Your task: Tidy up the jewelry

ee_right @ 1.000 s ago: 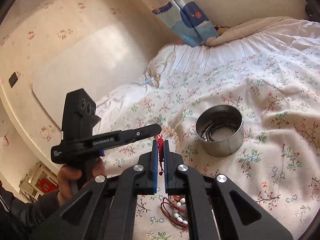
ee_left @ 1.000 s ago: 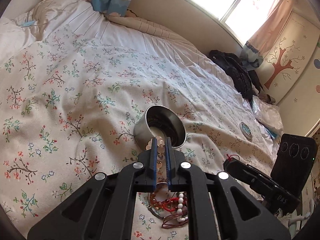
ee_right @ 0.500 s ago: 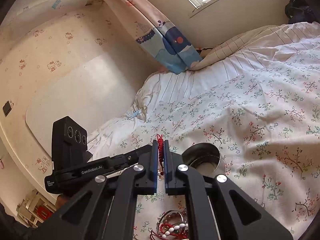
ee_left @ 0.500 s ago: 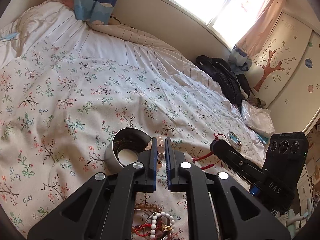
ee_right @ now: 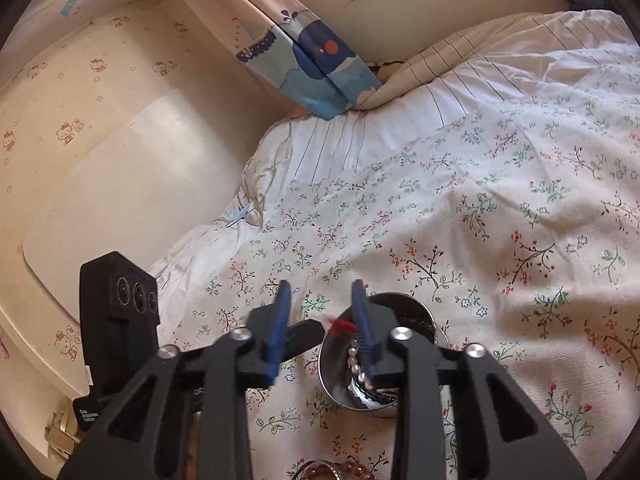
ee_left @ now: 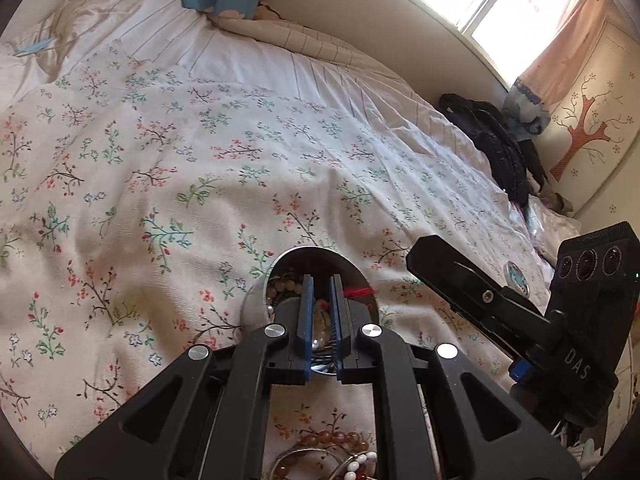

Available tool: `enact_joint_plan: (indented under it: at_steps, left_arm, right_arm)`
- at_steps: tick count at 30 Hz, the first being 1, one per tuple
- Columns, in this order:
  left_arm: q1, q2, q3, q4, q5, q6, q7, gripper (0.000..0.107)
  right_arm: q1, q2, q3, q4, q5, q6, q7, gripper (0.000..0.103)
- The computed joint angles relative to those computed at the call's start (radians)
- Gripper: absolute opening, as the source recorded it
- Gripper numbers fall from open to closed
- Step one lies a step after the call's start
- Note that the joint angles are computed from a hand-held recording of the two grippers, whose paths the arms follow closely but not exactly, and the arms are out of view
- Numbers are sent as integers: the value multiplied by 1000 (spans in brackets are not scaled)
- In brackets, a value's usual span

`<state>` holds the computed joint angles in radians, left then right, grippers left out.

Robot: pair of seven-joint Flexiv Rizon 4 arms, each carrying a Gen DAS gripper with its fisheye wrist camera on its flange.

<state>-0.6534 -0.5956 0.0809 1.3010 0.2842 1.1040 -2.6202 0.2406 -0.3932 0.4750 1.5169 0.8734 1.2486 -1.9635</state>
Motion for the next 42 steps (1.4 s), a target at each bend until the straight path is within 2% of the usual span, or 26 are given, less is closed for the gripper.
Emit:
enact_joint_plan:
  at_steps: [9, 14, 16, 18, 20, 22, 24, 28, 32, 37, 40, 42]
  left_arm:
    - [-19, 15, 20, -9, 53, -37, -31, 7]
    - [-31, 14, 21, -32, 85, -83, -35, 8]
    - [-38, 16, 23, -40, 103, -112, -37, 10]
    - [-49, 21, 26, -46, 126, -145, -44, 16]
    - [-62, 33, 29, -40, 156, -172, -62, 35]
    - [-72, 50, 28, -25, 185, -190, -84, 46]
    - [-72, 65, 13, -8, 201, -202, -86, 48]
    - [-60, 83, -29, 26, 199, -211, -57, 48]
    - [-67, 90, -55, 38, 195, -242, -20, 48]
    - [-54, 126, -92, 109, 164, -202, 28, 48]
    - [-30, 147, -133, 163, 105, -172, 116, 49]
    - [-35, 155, -144, 176, 87, -190, 166, 49]
  right_arm:
    - [-13, 22, -1, 20, 34, 17, -18, 37]
    - [0, 30, -15, 32, 18, 24, -3, 40]
    - [12, 38, -26, 48, -7, 30, 18, 45]
    - [31, 56, -45, 80, -55, 40, 56, 47]
    - [55, 80, -71, 123, -124, 46, 113, 48]
    - [73, 109, -92, 176, -194, 52, 173, 50]
    - [92, 140, -114, 237, -264, 65, 241, 51]
    - [112, 192, -143, 338, -388, 61, 357, 53]
    - [122, 231, -147, 416, -476, 23, 409, 53]
    - [129, 262, -145, 466, -488, 5, 421, 53]
    - [131, 271, -148, 474, -478, -1, 425, 53]
    - [129, 276, -143, 467, -455, -23, 401, 53]
